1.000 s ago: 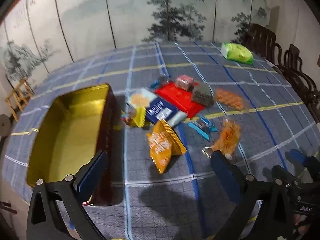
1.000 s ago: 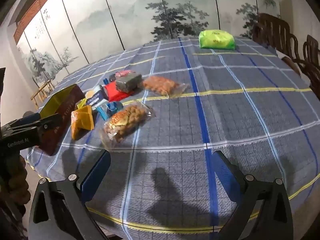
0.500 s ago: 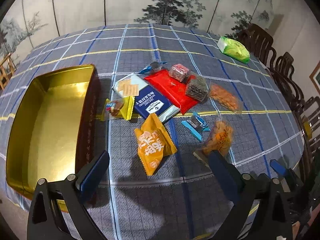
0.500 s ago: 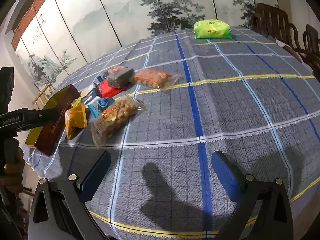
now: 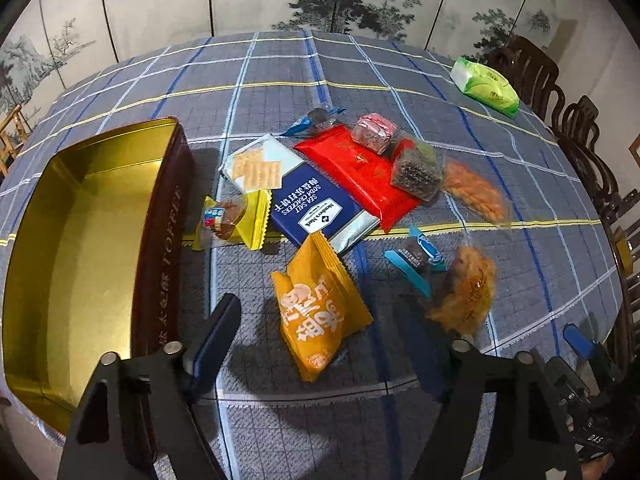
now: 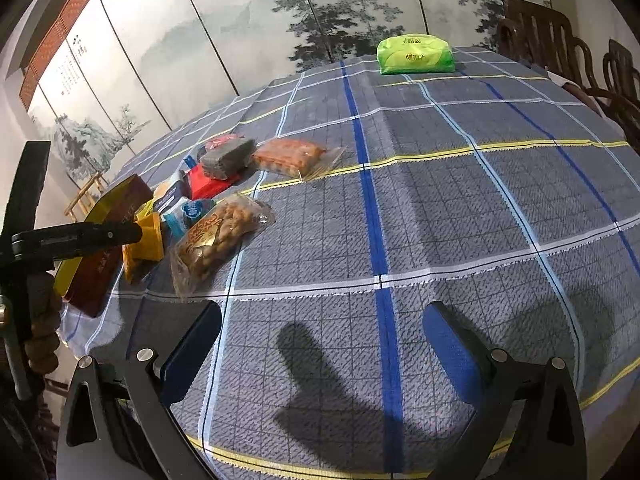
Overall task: Organize snacks
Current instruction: 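Reach the left gripper to the orange chip bag and grasp it, then carry the orange chip bag with the left gripper while the right gripper grasps a blue candy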
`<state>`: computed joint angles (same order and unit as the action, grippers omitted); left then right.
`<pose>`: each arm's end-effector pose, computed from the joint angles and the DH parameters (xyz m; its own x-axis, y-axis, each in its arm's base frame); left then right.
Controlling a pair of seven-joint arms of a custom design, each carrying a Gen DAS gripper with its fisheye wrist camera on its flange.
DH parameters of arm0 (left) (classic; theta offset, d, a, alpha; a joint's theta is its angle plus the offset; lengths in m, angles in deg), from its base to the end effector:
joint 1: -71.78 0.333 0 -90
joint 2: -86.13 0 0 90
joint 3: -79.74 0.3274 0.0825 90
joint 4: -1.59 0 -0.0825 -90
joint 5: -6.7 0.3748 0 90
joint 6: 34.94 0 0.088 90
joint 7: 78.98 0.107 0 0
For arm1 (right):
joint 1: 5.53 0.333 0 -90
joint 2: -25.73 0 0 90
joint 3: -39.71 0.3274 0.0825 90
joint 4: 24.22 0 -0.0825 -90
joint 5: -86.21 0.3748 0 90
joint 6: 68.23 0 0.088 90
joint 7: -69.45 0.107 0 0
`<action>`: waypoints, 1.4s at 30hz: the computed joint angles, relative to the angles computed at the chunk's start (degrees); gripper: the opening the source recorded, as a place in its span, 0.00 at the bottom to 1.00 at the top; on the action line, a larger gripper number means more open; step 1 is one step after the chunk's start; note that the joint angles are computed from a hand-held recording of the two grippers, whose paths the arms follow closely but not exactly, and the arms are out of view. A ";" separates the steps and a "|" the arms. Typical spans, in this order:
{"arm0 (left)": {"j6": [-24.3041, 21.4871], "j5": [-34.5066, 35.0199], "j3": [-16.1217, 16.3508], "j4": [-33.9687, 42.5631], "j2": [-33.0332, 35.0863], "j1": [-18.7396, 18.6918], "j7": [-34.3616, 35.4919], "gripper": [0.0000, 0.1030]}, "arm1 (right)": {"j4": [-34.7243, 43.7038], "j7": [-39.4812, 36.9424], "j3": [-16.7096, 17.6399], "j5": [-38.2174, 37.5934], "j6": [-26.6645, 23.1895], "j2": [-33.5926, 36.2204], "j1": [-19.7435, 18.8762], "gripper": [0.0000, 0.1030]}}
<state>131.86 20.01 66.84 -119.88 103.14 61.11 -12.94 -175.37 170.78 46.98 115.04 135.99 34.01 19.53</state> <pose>0.5579 -0.2514 0.3477 -0.2049 -0.9724 0.1114 -0.8719 0.1296 -0.4722 0.4217 0.1959 0.3033 -0.0650 -0.9480 -0.3114 -0.7531 0.2514 -0.6080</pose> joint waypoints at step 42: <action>7.26 -30.52 -4.59 -13.46 -14.28 2.17 25.68 0.29 | 24.90 -7.63 5.79 -24.70 -15.24 12.15 -7.81 0.55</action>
